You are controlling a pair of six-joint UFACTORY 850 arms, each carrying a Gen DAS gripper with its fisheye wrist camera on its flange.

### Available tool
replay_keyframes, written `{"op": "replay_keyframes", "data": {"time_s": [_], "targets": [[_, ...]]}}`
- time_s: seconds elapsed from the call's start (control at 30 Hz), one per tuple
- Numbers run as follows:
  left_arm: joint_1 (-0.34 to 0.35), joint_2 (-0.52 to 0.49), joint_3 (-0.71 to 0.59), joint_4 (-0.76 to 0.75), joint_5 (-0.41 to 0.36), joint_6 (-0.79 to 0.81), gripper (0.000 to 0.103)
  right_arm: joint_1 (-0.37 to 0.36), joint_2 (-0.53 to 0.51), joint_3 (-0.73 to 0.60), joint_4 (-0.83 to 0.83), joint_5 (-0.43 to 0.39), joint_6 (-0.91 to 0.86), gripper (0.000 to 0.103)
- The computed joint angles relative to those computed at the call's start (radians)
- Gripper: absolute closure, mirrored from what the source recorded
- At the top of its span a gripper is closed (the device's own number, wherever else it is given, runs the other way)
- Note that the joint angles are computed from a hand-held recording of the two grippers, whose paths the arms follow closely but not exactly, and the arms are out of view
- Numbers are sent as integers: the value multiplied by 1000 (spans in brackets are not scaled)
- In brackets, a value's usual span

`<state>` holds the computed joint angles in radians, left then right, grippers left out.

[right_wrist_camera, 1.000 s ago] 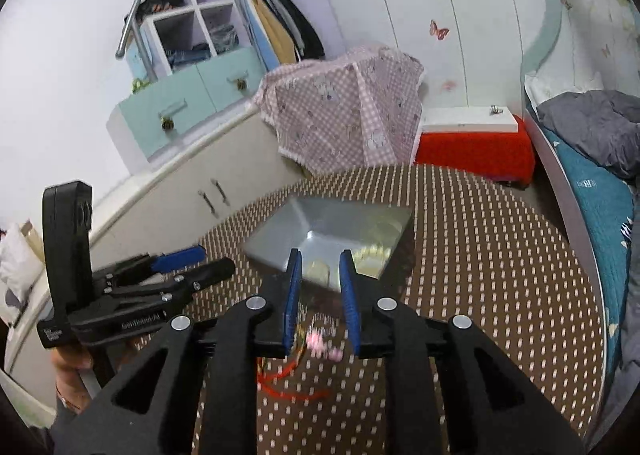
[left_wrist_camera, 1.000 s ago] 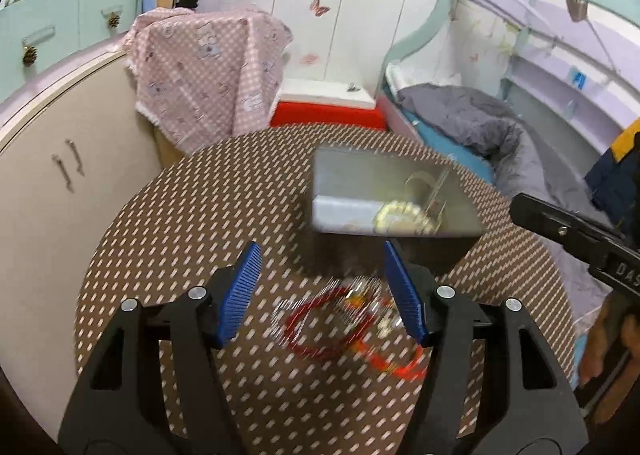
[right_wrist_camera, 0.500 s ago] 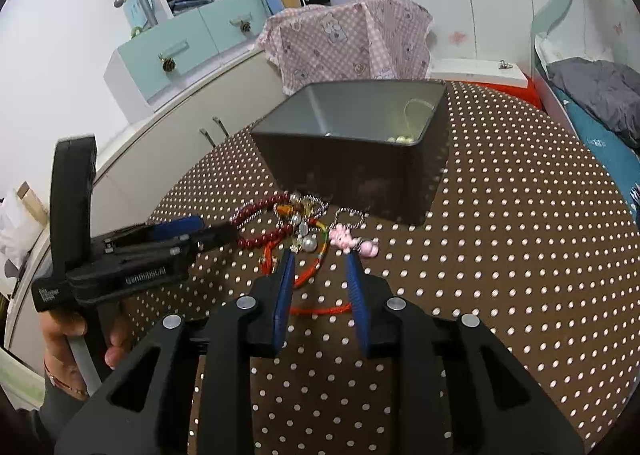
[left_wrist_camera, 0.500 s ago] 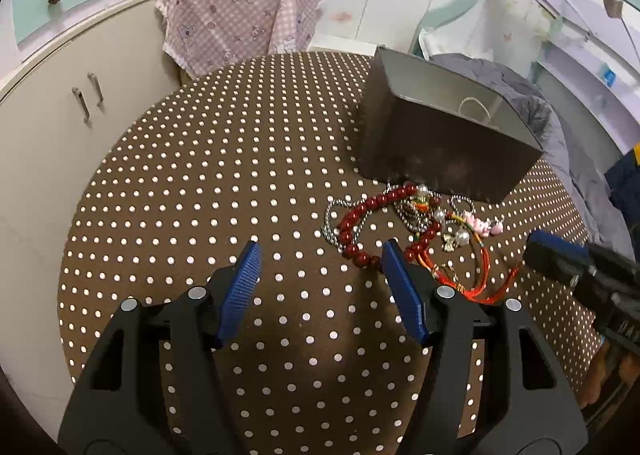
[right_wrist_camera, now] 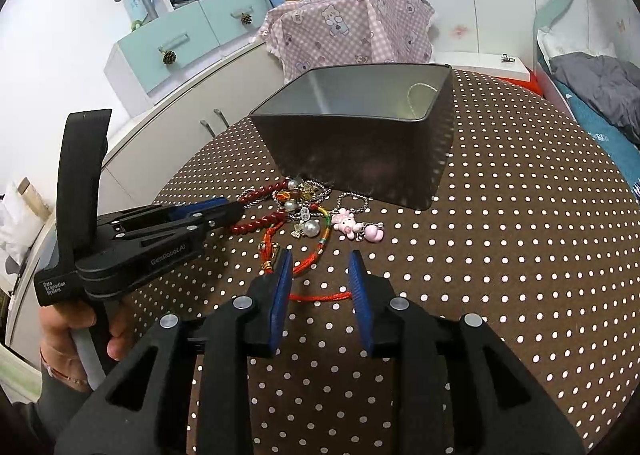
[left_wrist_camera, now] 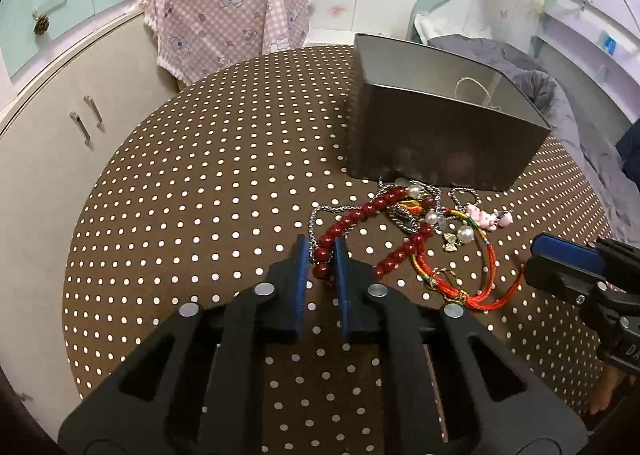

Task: Organize jewelry
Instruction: 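Grasp the dark red bead bracelet in the pile with the left gripper, then lift the red bead bracelet with the left gripper while the right gripper grasps the red cord bracelet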

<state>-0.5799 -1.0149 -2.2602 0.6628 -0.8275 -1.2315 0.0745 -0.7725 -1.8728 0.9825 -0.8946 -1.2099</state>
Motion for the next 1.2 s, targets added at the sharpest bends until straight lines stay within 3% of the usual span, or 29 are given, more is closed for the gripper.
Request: {"op": "replay_keyframes", "data": {"time_s": [0.13,0.27,0.57,0.77,0.83,0.97,1.0,1.07,1.2], "targets": [[-6,65,112,71,67,-127,91,1,8,11,6,-2,-10,76],[-15,181,287,243,193,-335,91,4,16,21,6,-1,-16,76],[-29,288,433,355,208,-474,95,23,18,22,-4,-4,-18,76],[-13,312,496,339,254,-513,95,53,14,19,-65,47,0,76],[-10,325,520,358,270,-542,95,67,18,24,-106,108,37,76],[-16,343,540,418,292,-604,95,75,-17,-25,-151,89,88,75],[-16,344,539,428,297,-607,95,79,-17,-26,-162,98,85,77],[-17,348,535,446,305,-604,95,89,-4,-10,-195,140,74,102],[-25,344,510,470,310,-594,95,82,31,38,-156,170,11,103]]}}
